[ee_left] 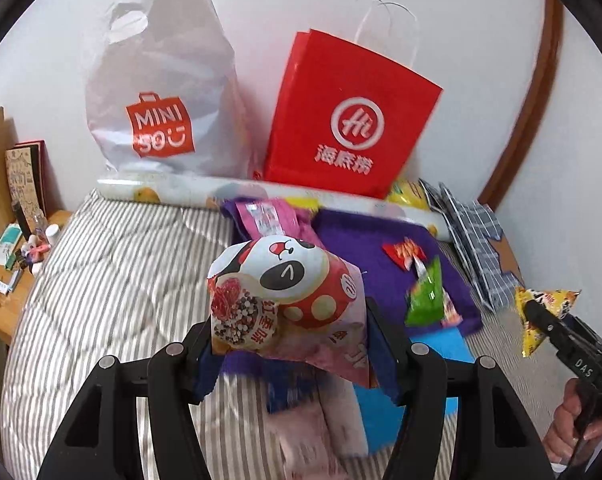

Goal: Organize snacks
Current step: 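Carry the yellow bag with the right tool while the left tool carries the panda bag to the towel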

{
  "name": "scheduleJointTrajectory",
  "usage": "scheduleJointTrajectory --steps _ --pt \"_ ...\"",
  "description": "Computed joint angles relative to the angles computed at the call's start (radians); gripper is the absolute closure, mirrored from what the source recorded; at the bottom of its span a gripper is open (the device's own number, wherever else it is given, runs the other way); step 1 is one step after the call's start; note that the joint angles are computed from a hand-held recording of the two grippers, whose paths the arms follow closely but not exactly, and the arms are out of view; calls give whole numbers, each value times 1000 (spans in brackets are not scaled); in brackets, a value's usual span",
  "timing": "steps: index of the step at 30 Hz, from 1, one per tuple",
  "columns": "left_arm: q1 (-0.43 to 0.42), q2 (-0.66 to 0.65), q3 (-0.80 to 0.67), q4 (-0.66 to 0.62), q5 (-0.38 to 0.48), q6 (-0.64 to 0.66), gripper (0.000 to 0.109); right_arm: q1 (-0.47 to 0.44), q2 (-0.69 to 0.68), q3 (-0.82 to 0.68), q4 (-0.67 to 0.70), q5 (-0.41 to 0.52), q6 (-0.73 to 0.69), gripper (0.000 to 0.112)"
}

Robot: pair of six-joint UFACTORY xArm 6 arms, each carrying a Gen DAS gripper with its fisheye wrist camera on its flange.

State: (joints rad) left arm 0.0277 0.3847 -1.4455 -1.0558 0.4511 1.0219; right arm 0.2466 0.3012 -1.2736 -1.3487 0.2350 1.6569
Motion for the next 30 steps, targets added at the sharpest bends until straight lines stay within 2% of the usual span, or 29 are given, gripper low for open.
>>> scheduleJointTrajectory --steps 8,13,16,20,22,24,27,30 --pt "-50 73 -124 62 -47 -96 48 -32 108 -188 98 -15 -131 51" --pt "-81 114 -190 108 -62 -134 48 -44 183 -291 223 -28 -255 51" --pt "-103 142 -219 137 -111 -149 48 -44 234 -361 258 -22 -302 51" --pt "-106 183 -253 77 -121 -98 48 -60 303 -416 262 -70 -280 51" --pt "-97 202 -263 -3 -94 -30 48 -74 332 -432 165 -89 -151 51" --pt "-88 227 -277 -14 -76 -31 48 -89 366 -443 152 -105 -99 51" --pt "-80 261 -305 56 -72 -112 48 -93 402 -448 318 -110 -245 51" --pt "-72 268 -312 49 -53 -122 48 -88 403 -451 280 -80 -228 51"
